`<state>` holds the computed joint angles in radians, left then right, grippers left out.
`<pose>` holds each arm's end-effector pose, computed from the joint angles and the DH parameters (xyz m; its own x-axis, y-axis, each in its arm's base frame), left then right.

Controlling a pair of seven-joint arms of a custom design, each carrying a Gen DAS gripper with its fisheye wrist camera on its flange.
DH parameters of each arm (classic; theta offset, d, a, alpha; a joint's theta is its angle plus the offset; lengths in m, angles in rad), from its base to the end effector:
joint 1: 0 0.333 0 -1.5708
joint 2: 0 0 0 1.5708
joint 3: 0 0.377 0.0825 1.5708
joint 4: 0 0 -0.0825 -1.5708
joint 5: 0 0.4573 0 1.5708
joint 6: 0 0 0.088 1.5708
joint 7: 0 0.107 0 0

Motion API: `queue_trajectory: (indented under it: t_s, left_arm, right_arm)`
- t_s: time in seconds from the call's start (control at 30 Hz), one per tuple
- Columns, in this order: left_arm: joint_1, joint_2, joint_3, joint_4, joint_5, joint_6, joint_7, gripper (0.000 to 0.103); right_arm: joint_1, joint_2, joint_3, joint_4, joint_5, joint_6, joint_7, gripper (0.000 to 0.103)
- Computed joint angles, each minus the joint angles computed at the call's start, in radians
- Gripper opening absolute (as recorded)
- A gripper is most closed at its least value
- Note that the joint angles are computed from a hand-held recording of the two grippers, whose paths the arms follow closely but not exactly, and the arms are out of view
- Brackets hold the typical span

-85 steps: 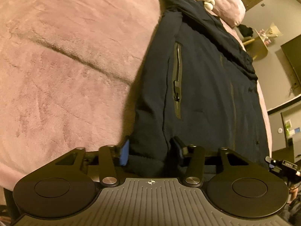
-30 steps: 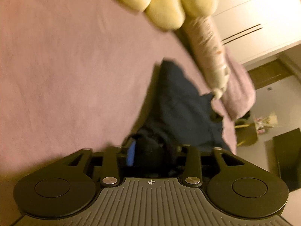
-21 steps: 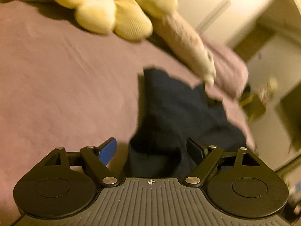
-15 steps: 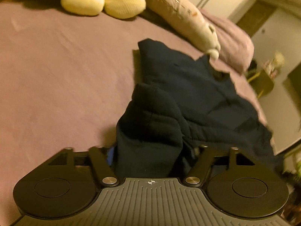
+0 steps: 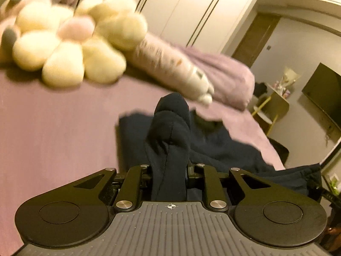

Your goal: Fold large clothes

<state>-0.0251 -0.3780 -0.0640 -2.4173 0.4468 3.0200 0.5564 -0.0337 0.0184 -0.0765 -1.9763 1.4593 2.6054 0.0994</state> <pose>0.5125 -0.0817 0.5868 0.2594 -0.8754 0.4079 -0.4794 -0.4834 -0.7325 0.6597 -0.0937 0.5414 0.3644 -0.9070 -0.2110 -0.4570 0.0232 -0.8891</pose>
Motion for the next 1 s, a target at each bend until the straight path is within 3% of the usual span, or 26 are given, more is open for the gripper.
queue_trajectory:
  t_s: [0.1,0.2,0.3,0.4,0.47,0.53,0.63,0.7,0.8,1.0]
  left_arm:
    - [0.077,0.086,-0.048,0.103,0.058,-0.01,-0.048,0.02]
    - [0.179,0.195,-0.116,0.239,0.204,-0.026,-0.176,0.02]
    - [0.201,0.315,-0.131,0.397,0.381,-0.09,-0.294,0.021]
    - [0.168,0.435,-0.107,0.535,0.527,-0.167,-0.409,0.022]
    - [0.126,0.503,-0.078,0.6,0.628,-0.221,-0.487,0.023]
    - [0.075,0.569,-0.05,0.651,0.703,-0.294,-0.526,0.025]
    - [-0.002,0.636,-0.004,0.676,0.8,-0.389,-0.573,0.032]
    - [-0.045,0.664,0.026,0.681,0.855,-0.437,-0.602,0.036]
    - [-0.069,0.688,0.053,0.669,0.916,-0.442,-0.674,0.042]
    - [-0.042,0.716,0.071,0.66,0.838,-0.345,-0.717,0.056]
  right_arm:
    - [0.017,0.073,0.02,0.102,0.0,0.068,0.052,0.008]
    - [0.032,0.179,0.051,0.246,-0.063,0.144,0.171,0.008]
    - [0.054,0.296,0.082,0.398,-0.181,0.235,0.272,0.008]
    - [0.101,0.422,0.074,0.546,-0.339,0.317,0.413,0.008]
    - [0.154,0.506,0.022,0.634,-0.467,0.345,0.573,0.008]
    - [0.233,0.595,-0.081,0.708,-0.611,0.354,0.764,0.008]
    - [0.296,0.685,-0.174,0.753,-0.73,0.371,0.916,0.008]
    - [0.315,0.725,-0.198,0.752,-0.782,0.403,0.953,0.008]
    - [0.304,0.757,-0.181,0.749,-0.826,0.432,0.968,0.009]
    - [0.279,0.812,-0.157,0.797,-0.899,0.404,1.05,0.011]
